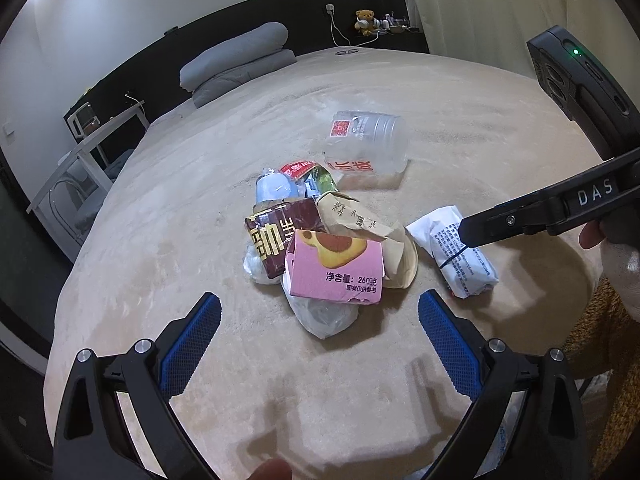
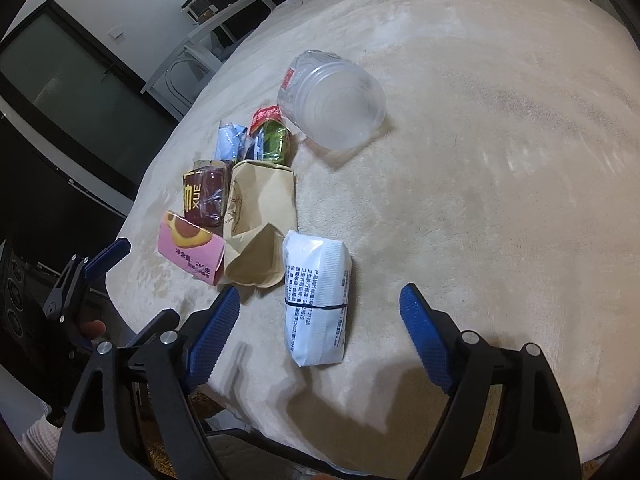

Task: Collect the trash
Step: 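Grasp the pink snack box with the left tool while the right tool grasps the white wrapped packet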

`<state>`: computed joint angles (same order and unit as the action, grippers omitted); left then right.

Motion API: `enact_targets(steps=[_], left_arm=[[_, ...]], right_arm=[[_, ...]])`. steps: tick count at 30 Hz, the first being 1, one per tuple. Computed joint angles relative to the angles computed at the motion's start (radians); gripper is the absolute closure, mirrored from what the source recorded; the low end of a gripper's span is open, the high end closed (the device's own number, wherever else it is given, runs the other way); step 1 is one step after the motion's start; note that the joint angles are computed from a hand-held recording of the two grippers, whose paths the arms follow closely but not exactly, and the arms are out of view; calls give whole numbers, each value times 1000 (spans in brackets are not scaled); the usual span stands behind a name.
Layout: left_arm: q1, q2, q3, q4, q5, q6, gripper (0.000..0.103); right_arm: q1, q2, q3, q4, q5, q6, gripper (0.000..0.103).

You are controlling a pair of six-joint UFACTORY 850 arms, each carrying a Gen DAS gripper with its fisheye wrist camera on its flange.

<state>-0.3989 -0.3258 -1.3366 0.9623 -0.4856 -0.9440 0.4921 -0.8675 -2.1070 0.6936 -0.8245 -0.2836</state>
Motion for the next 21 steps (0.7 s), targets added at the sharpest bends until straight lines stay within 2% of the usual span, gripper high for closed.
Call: enact_targets(steps=[5, 11, 15, 18, 21], left_arm=[[3, -38, -38, -9, -20, 29, 6], [-13, -87, -84, 73, -77, 14, 7], [-15, -117, -113, 70, -109, 43, 20], [-16, -130, -122, 92, -124, 36, 21], [-16, -133, -122, 94, -120, 43, 40]], right_arm=[[-7, -72, -98, 2, -78, 58, 30], [-12, -105, -137, 27, -114, 77, 34], [-11, -126, -169, 21, -129, 90, 37], [-15, -130, -172, 27, -134, 91, 40], [-18, -122, -157, 16, -128, 86, 47]])
